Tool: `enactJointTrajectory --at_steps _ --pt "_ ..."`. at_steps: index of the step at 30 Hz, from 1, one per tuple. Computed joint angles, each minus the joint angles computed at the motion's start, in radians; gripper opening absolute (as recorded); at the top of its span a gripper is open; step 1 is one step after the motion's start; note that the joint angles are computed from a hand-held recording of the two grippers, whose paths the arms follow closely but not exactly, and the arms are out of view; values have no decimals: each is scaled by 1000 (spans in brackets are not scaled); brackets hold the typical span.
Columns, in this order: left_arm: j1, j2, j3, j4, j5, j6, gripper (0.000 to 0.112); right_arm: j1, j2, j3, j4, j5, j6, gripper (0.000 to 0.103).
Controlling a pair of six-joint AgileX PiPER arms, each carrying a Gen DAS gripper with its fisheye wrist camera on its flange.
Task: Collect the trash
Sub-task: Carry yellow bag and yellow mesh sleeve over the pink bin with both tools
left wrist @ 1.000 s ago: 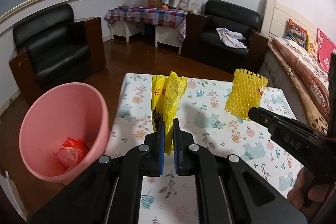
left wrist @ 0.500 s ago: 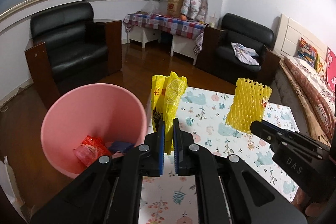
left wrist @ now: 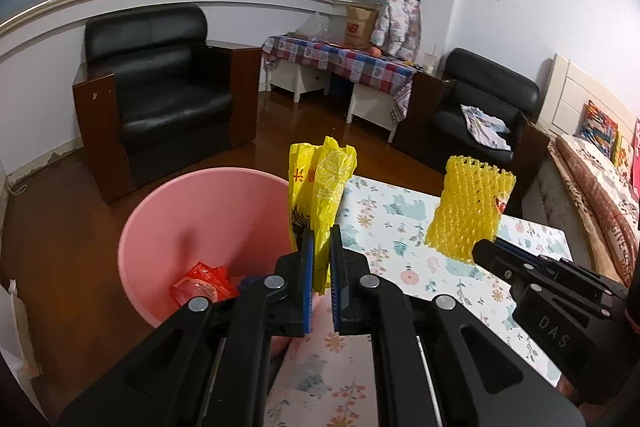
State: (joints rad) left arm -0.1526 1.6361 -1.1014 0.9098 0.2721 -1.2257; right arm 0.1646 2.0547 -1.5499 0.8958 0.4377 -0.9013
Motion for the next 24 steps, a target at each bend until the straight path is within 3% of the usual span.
enactJointTrajectory --at_steps 10,24 --pt "76 -31 42 13 -15 -36 6 95 9 -45 -107 -34 92 8" --pt "185 -6 53 -93 -52 64 6 200 93 -177 -330 -23 287 8"
